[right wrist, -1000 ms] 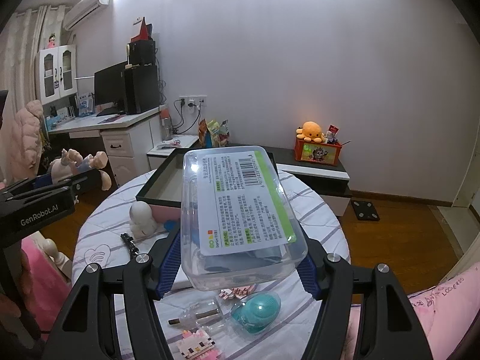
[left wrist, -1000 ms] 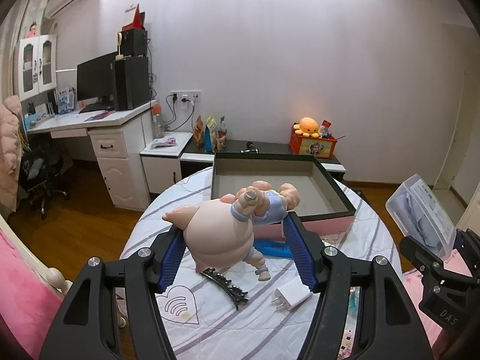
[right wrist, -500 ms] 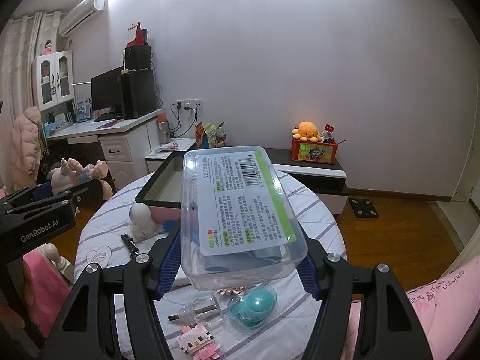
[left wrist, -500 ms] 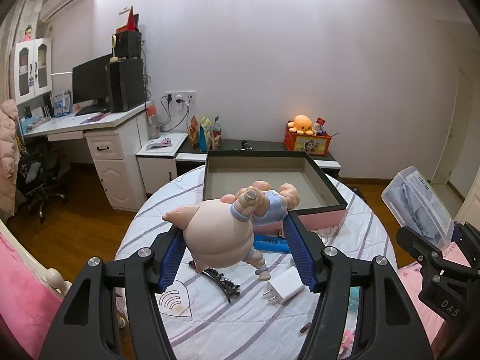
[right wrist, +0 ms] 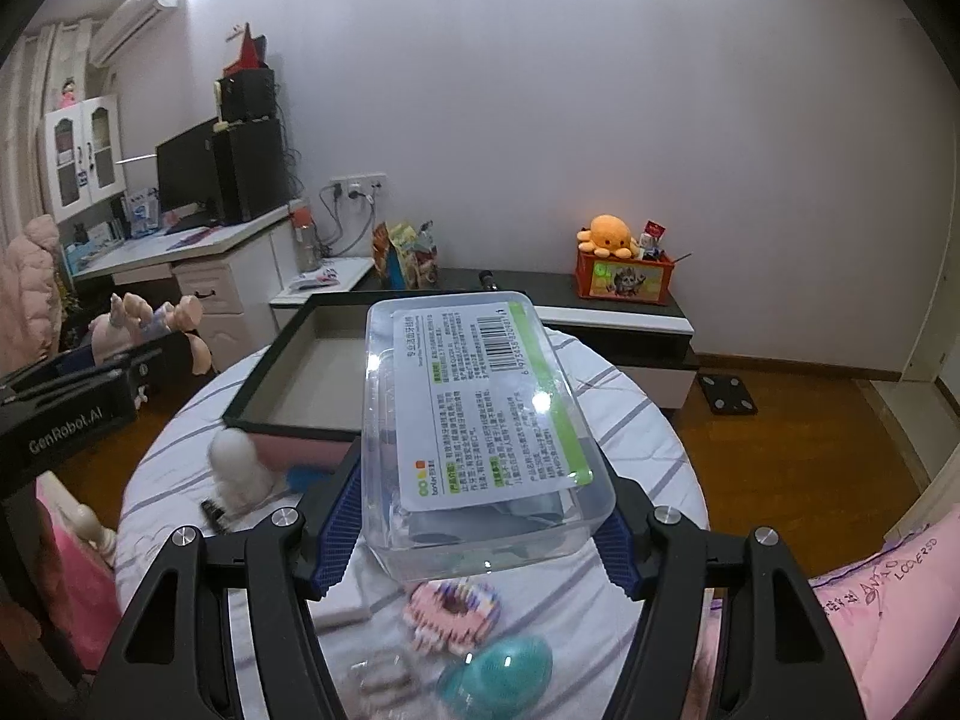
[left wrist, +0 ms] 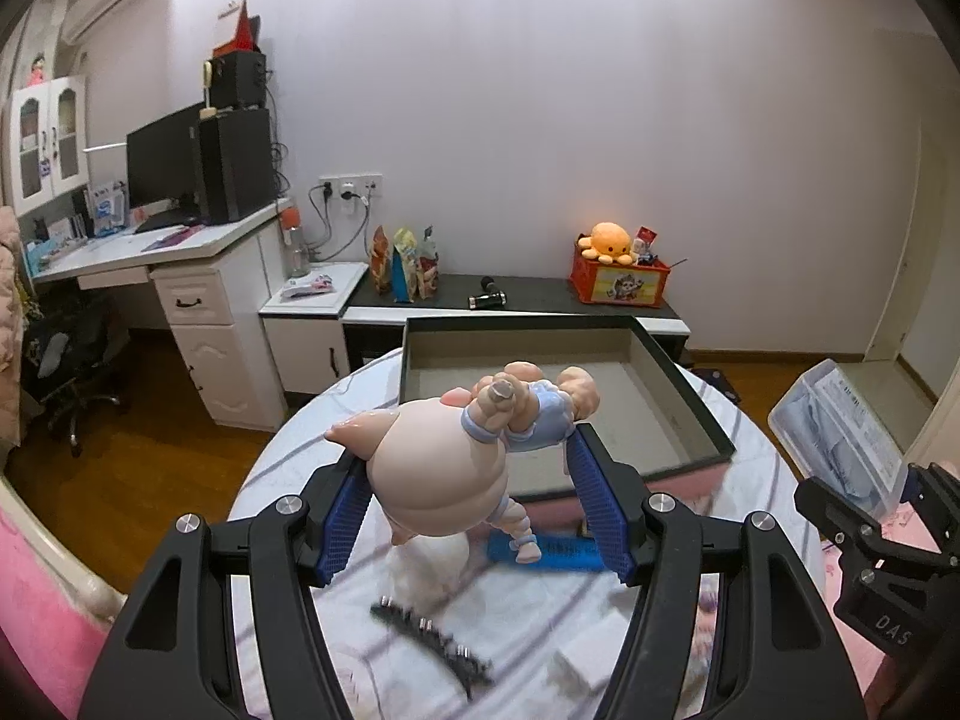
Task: Organize rigid objects
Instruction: 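Lift the doll and clear box and carry both over the pink tray, then lower and release the doll with the left tool while the right tool releases the box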
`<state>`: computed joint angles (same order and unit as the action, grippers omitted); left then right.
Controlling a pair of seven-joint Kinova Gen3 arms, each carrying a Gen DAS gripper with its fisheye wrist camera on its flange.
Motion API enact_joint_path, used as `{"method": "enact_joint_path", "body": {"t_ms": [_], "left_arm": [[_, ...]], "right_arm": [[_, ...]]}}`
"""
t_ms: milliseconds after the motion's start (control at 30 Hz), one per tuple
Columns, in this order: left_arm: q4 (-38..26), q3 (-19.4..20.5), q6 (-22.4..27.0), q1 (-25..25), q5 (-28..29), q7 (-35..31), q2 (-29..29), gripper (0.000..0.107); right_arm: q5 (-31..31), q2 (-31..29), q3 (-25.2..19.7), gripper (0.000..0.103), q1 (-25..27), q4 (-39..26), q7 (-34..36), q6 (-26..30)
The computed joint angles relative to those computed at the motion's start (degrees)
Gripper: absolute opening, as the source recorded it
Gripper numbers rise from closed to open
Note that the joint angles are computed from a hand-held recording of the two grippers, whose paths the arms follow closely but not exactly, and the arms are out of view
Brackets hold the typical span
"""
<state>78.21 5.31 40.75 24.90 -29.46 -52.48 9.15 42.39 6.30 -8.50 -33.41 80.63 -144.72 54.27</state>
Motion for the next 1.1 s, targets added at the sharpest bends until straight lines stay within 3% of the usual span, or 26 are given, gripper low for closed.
{"method": "enact_joint_path", "body": {"t_ms": [333,600,833,933,967,1033,1100], "left_arm": [[-15.0,-2.5,6.1,-1.3,7.0,-8.6,12.4,0.065],[-26.5,-1.4,15.1,-4.5,18.5,-18.8,21.1,0.065],[-30.0,-4.3,18.5,-2.4,18.8,-19.3,23.4,0.065],[-31.4,-3.7,20.4,-3.1,19.9,-20.2,24.0,0.066],[-33.2,-3.7,22.3,-3.2,20.1,-20.5,24.9,0.067],[-34.8,-4.5,24.1,-2.6,19.5,-19.9,25.7,0.083],[-33.4,-5.6,22.6,-1.8,18.4,-18.4,24.9,0.090]], "right_arm": [[-11.0,11.3,5.3,0.067,4.3,-12.7,12.2,-0.7],[-19.9,18.8,8.4,0.067,7.0,-20.7,19.6,0.9],[-20.4,20.6,10.5,0.067,5.9,-22.4,20.4,2.2],[-20.0,20.9,11.0,0.067,5.4,-22.7,20.2,2.4],[-19.9,21.0,11.0,0.068,5.3,-23.0,20.2,2.7],[-20.7,21.6,10.7,0.084,5.9,-24.1,21.1,3.4],[-21.2,21.8,10.8,0.084,5.9,-24.5,21.1,3.8]]}}
